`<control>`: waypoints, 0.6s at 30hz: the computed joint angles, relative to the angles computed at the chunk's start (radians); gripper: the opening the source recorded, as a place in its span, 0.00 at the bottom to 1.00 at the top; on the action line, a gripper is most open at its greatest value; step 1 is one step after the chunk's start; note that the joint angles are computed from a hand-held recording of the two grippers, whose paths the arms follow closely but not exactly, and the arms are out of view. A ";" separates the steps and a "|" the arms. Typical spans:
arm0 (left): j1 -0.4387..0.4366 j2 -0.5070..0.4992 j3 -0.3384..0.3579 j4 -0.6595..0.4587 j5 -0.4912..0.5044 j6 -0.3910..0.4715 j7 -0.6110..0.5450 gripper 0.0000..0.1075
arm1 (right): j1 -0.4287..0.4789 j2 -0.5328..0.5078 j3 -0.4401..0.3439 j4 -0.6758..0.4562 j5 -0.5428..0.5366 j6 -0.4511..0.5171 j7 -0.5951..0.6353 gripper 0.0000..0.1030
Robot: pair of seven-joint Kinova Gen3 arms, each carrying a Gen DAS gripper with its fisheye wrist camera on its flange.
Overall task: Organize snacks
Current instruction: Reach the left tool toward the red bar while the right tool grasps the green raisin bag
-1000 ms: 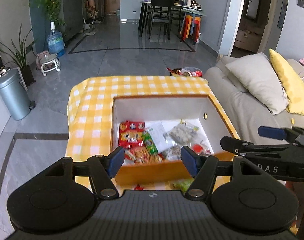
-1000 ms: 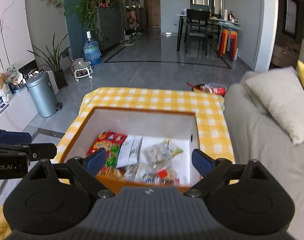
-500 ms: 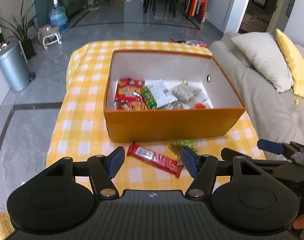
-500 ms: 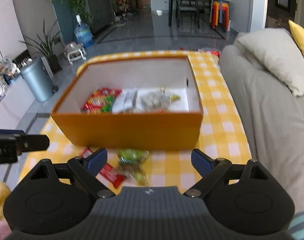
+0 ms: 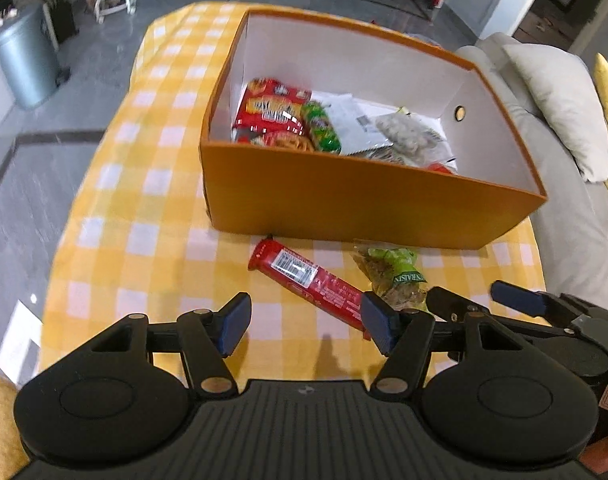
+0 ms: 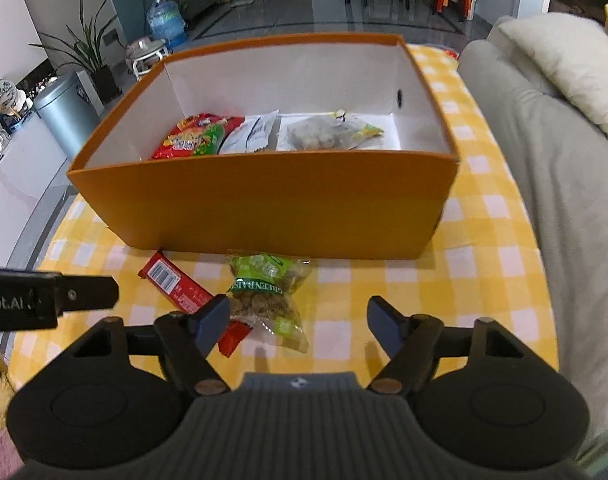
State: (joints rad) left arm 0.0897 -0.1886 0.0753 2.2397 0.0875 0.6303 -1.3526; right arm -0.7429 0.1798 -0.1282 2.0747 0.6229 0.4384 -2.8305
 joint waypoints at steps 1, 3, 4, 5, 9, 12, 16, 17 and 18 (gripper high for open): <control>0.000 0.014 -0.009 -0.001 0.016 -0.002 -0.005 0.69 | 0.023 0.013 -0.007 -0.006 -0.029 -0.019 0.033 0.65; -0.001 0.041 -0.039 -0.001 0.075 -0.007 -0.031 0.69 | 0.051 0.034 -0.011 -0.019 -0.081 -0.040 0.094 0.65; -0.004 0.051 -0.049 -0.003 0.100 -0.006 -0.044 0.69 | 0.059 0.045 -0.011 -0.028 -0.104 -0.045 0.124 0.61; -0.007 0.061 -0.060 -0.004 0.130 -0.006 -0.063 0.69 | 0.064 0.053 -0.008 -0.034 -0.125 -0.050 0.151 0.60; -0.029 0.094 -0.060 -0.007 0.172 -0.015 -0.068 0.69 | 0.096 0.086 -0.008 -0.045 -0.225 -0.096 0.265 0.52; -0.039 0.127 -0.056 -0.019 0.187 -0.009 -0.071 0.69 | 0.123 0.101 -0.017 -0.039 -0.305 -0.132 0.348 0.52; -0.040 0.161 -0.036 -0.033 0.168 -0.017 -0.026 0.69 | 0.175 0.112 -0.055 -0.026 -0.419 -0.164 0.469 0.37; -0.037 0.169 -0.030 -0.037 0.155 -0.019 -0.004 0.69 | 0.190 0.117 -0.068 -0.032 -0.447 -0.150 0.505 0.31; -0.035 0.179 -0.027 -0.042 0.148 -0.020 0.007 0.69 | 0.187 0.119 -0.065 -0.037 -0.462 -0.131 0.525 0.26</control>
State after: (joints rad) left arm 0.0551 -0.0097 0.0485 2.1974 0.2359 0.6106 -1.3451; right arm -0.5563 0.2988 -0.1932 2.0373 0.1611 0.3070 -2.3052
